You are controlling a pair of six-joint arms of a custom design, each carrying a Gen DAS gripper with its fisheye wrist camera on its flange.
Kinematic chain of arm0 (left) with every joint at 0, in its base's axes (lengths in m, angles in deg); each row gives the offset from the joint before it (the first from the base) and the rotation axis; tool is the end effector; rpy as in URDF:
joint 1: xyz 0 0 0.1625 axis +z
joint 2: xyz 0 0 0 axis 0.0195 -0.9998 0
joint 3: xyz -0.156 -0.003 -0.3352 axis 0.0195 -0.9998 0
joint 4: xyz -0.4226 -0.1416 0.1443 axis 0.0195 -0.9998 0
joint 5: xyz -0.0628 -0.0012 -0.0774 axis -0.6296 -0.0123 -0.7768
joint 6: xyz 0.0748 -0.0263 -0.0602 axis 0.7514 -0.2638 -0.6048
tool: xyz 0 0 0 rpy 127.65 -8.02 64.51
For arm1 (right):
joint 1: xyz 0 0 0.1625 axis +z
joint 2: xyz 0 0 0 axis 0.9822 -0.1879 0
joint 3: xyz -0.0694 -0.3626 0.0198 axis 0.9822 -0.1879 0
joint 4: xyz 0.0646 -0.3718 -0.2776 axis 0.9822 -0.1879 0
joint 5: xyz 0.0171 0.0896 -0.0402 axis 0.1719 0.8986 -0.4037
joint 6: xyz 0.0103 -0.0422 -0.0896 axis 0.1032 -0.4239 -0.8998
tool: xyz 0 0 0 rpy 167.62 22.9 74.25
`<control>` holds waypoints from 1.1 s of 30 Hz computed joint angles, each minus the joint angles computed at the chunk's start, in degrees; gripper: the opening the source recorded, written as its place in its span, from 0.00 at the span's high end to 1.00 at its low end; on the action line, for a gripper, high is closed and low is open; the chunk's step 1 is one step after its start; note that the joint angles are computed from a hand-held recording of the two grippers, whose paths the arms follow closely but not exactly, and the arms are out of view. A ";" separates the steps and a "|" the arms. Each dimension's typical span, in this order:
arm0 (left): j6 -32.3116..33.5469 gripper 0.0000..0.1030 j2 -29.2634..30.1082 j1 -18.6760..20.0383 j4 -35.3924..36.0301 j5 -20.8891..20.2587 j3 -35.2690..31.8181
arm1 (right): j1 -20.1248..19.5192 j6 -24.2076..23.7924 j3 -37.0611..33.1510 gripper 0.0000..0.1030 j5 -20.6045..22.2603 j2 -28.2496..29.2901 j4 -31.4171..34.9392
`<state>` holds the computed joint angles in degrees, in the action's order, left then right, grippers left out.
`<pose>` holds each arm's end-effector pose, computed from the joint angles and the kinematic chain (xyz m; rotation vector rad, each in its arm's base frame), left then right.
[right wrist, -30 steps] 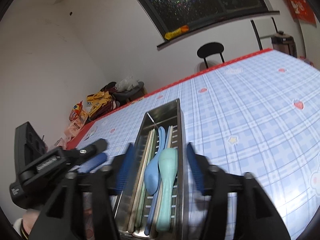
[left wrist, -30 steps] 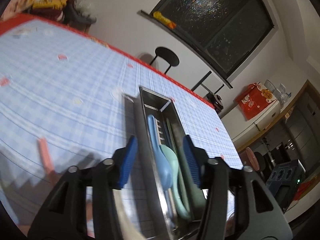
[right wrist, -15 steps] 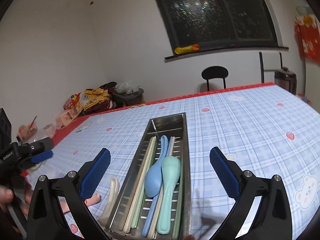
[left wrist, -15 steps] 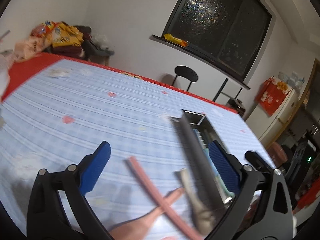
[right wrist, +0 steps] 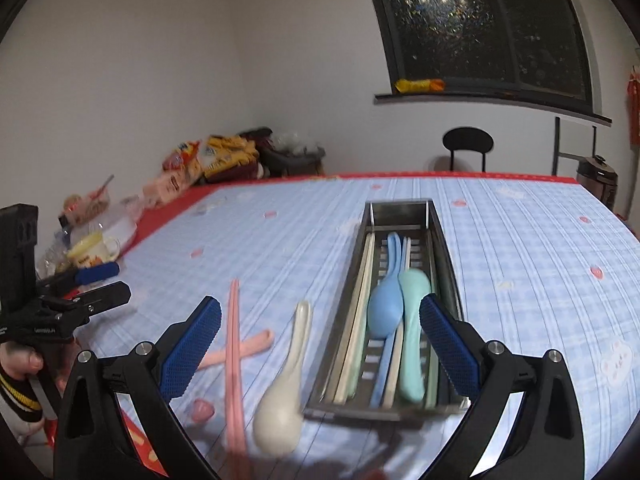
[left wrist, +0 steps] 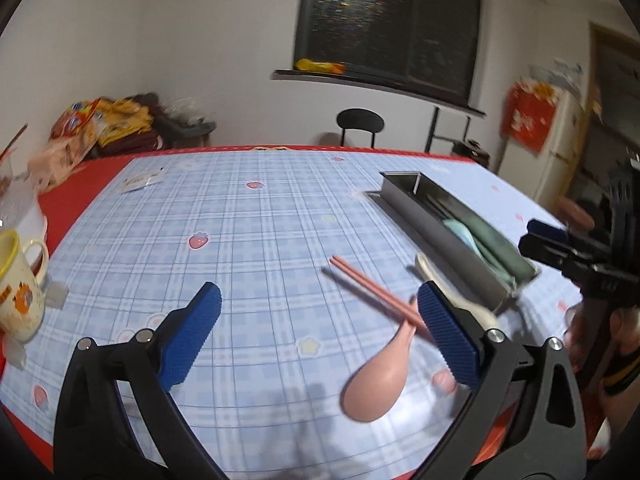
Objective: Organize utensils
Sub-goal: 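Lower the right tool onto the pile and grasp a pink chopstick, then lift the pink chopstick with the right tool while the left tool reaches the other pink chopstick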
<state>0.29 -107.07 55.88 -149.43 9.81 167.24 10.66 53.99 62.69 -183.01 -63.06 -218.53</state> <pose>-0.2574 -0.7211 0.1045 1.0372 2.3884 -0.9495 0.1082 -0.6366 0.2695 0.4652 -2.2842 1.2888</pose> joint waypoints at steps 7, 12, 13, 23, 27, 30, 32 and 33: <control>2.14 0.06 -0.36 2.07 0.80 -6.57 -0.27 | 1.96 4.55 0.55 0.30 -3.30 0.52 3.71; 1.96 0.07 -0.55 3.37 2.41 -11.32 -0.82 | 3.44 4.45 -1.23 0.75 -6.70 2.87 6.90; 1.82 0.07 -0.62 3.52 2.52 -12.00 -0.84 | 3.81 4.02 -1.88 0.78 -7.63 3.63 7.81; 3.20 0.07 -0.97 3.51 2.45 -13.43 -0.11 | 5.41 1.72 -5.84 0.81 -14.24 8.01 14.28; 1.50 0.07 -0.80 3.93 4.00 -13.86 -0.99 | 5.78 0.57 -6.49 0.81 -15.68 8.81 15.28; 0.01 0.07 -0.68 4.31 4.65 -14.17 -1.58 | 5.84 0.51 -6.79 0.81 -16.14 9.05 15.93; -0.19 0.07 -0.66 4.34 4.75 -14.16 -1.63 | 5.72 0.99 -6.70 0.81 -15.78 8.91 16.24; -0.06 0.07 -0.58 4.36 4.81 -14.11 -1.77 | 5.68 1.14 -6.74 0.81 -15.59 8.82 16.47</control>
